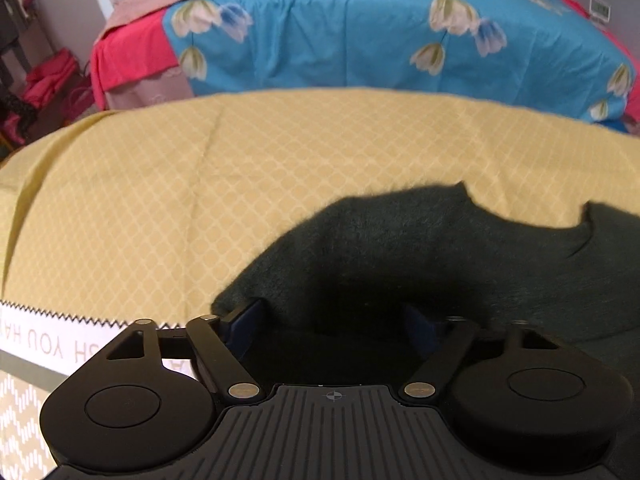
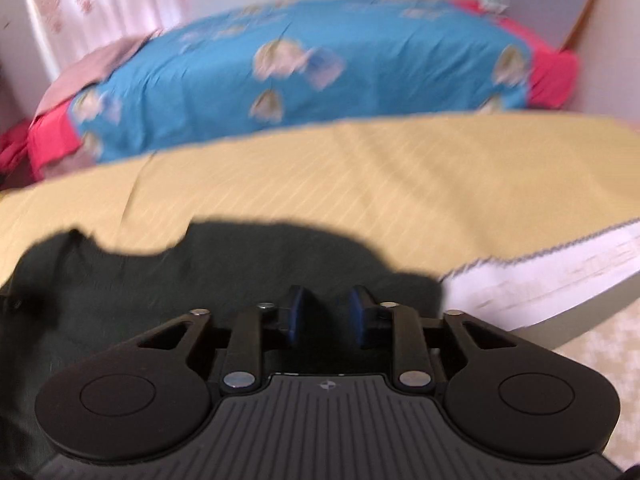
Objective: Fold small clothes
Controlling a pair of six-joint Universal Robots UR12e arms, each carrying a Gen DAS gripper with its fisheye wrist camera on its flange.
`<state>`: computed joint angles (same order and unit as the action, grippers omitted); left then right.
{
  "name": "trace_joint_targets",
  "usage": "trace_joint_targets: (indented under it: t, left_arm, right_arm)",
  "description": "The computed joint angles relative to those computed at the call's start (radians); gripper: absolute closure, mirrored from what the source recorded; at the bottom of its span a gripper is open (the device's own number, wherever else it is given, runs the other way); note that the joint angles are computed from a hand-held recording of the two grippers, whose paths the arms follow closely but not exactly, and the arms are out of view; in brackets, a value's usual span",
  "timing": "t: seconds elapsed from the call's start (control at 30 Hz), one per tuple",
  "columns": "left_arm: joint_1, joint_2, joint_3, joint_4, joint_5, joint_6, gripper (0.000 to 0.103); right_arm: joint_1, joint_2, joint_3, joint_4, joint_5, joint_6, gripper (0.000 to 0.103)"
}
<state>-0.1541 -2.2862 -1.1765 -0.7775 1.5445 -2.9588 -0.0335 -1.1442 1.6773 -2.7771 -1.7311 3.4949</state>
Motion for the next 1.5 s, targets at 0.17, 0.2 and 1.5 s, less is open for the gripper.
trace_joint_targets:
  t: [0.17, 0.2, 1.5]
  left_arm:
    - [0.006, 0.058, -0.082, 0.065, -0.021, 0.007, 0.000]
    - [0.007, 0.066, -0.096, 0.063, -0.026, 0.010, 0.000]
    - [-0.027, 0.344, -0.497, 0.043, 0.074, 0.082, 0.000]
  right_arm:
    - [0.025, -0.042, 0.063, -0.103, 0.042, -0.143, 0.048]
    - [0.030, -0.049, 0.073, -0.097, 0.054, -0.163, 0.048]
    - [0.106, -0.240, 0.225, 0.245, 0.280, -0.268, 0.021]
